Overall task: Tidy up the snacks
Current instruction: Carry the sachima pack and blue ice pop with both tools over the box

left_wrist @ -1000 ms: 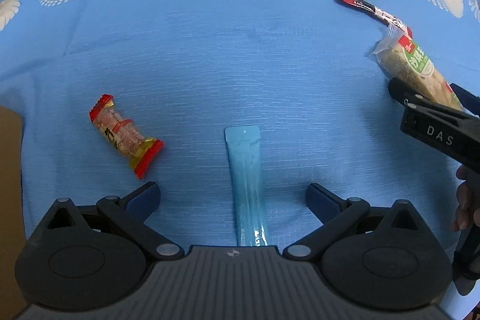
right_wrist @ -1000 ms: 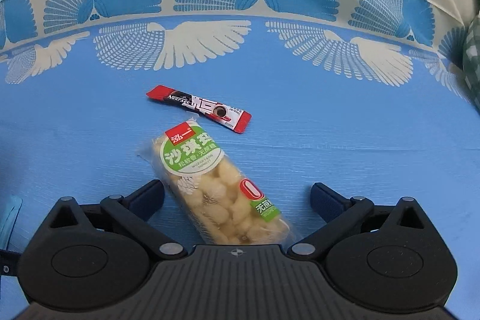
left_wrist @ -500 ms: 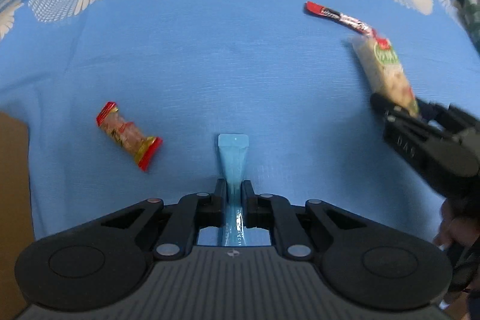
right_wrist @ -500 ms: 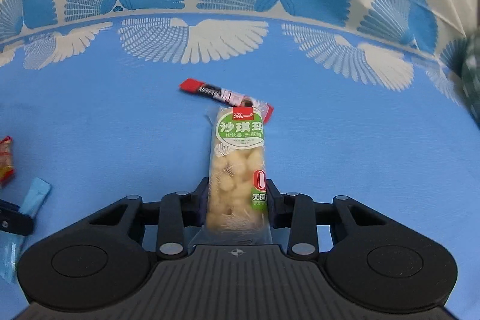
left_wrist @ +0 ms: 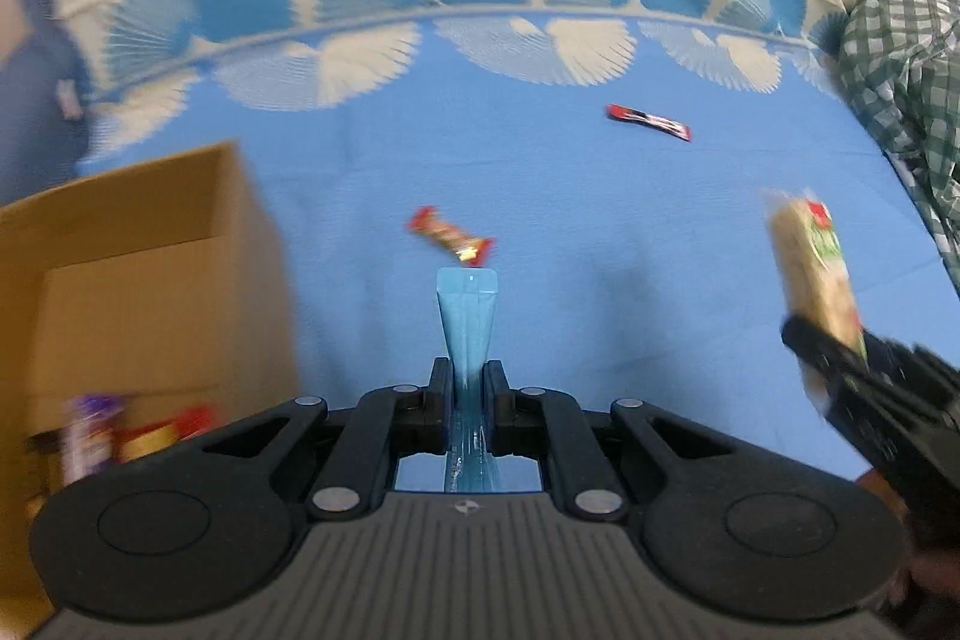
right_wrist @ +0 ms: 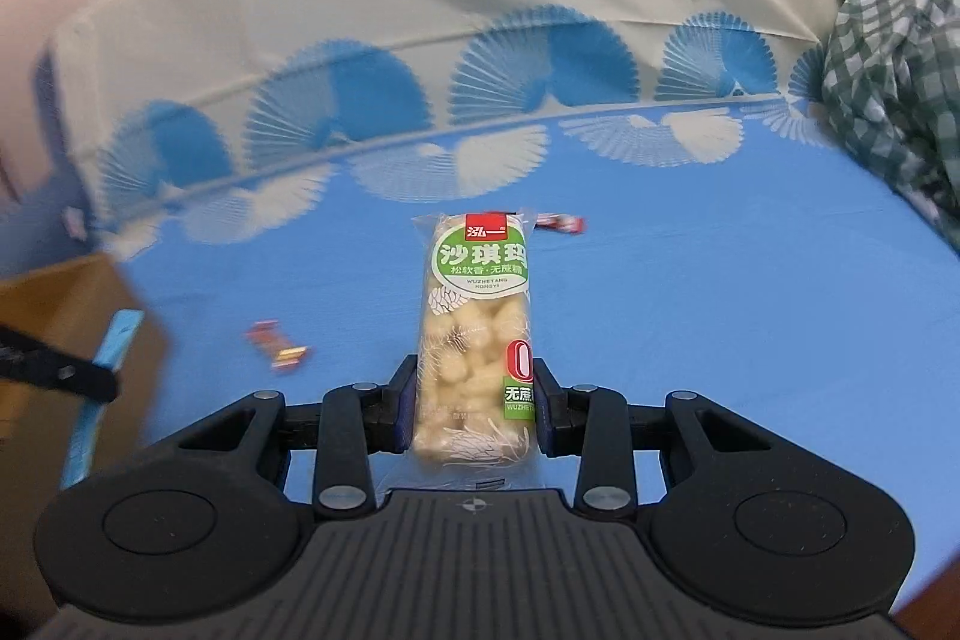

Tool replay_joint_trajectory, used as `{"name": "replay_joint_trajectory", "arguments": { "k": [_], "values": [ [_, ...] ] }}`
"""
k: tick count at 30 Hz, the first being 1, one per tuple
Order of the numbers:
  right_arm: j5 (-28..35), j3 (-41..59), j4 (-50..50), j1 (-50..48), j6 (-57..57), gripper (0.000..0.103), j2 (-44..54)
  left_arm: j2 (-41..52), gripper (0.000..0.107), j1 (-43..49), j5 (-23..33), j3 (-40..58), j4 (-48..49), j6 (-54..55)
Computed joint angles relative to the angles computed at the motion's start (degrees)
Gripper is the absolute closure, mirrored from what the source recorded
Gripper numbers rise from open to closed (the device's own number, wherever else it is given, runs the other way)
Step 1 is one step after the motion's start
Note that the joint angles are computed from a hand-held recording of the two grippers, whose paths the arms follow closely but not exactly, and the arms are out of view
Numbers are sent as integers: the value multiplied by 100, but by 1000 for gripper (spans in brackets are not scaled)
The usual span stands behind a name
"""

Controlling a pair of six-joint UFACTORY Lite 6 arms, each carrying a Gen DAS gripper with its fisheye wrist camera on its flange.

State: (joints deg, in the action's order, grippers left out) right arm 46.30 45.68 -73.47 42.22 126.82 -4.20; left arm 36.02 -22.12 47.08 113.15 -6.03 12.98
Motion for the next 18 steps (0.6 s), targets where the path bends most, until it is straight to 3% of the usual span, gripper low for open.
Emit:
{"name": "replay_joint_trajectory", "arguments": {
  "k": [5, 8, 13, 18],
  "values": [
    [1310, 1154, 733, 2099, 312, 65, 485, -2107, 97, 900, -130, -2135, -105, 719],
    [1629, 2261, 891, 2760, 142, 65, 1167, -3096, 97, 1653, -6, -2986, -356, 1498],
    [1832, 4422, 999, 3355, -760, 65, 2547, -4090, 97, 3349, 495, -3737, -1259, 3275],
    [2057, 6750, 1306, 3732, -1954, 65, 4020, -4389, 97, 4961, 1092, -3939, -2052, 4710]
  ]
}}
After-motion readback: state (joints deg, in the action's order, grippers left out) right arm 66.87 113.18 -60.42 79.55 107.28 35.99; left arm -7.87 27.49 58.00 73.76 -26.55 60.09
